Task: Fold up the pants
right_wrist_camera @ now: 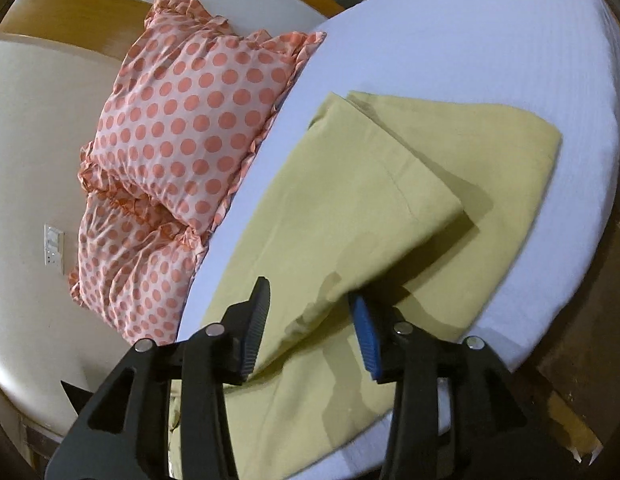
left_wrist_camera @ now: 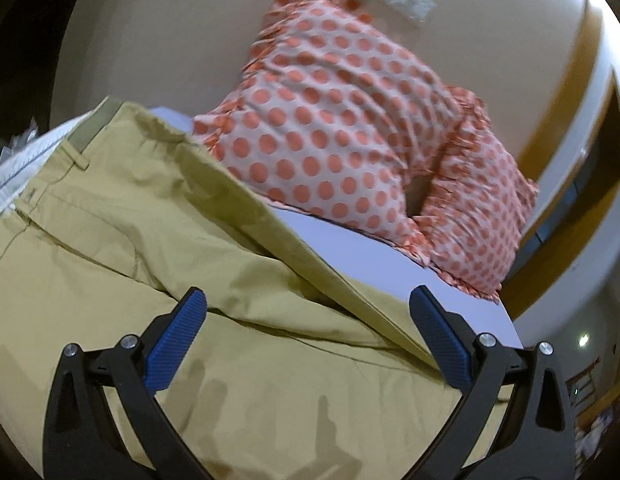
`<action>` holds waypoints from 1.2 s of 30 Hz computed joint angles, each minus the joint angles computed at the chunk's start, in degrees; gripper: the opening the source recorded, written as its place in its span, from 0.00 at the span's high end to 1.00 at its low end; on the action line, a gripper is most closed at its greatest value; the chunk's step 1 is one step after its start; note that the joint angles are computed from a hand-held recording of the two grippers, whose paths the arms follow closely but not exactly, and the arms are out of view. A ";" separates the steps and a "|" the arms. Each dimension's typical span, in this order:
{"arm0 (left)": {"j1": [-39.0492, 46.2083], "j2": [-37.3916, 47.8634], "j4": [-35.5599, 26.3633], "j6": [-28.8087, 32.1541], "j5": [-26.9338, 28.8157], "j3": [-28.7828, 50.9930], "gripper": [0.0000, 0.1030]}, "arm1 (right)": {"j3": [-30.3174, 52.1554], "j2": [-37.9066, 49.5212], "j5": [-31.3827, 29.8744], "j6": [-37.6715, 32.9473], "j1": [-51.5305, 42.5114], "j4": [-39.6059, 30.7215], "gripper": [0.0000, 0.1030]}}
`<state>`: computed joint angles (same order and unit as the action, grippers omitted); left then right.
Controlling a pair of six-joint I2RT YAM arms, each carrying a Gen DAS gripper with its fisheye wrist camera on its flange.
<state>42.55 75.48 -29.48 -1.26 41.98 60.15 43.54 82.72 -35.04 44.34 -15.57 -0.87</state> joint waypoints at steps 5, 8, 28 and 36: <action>-4.58 11.50 -2.43 -2.43 -6.46 10.13 0.02 | -1.41 0.88 -0.91 1.54 -1.04 8.88 0.98; -6.80 18.58 -4.87 -4.36 -8.29 17.10 0.02 | -2.79 -1.01 -2.52 2.06 -2.79 12.59 0.98; 13.67 -1.05 -18.98 14.00 0.77 1.85 0.88 | -1.62 -6.02 -2.74 -1.24 -6.58 9.51 0.98; 35.01 -6.86 -34.83 37.57 5.47 -11.21 0.93 | -4.95 -5.37 0.27 -5.74 -8.56 4.53 0.98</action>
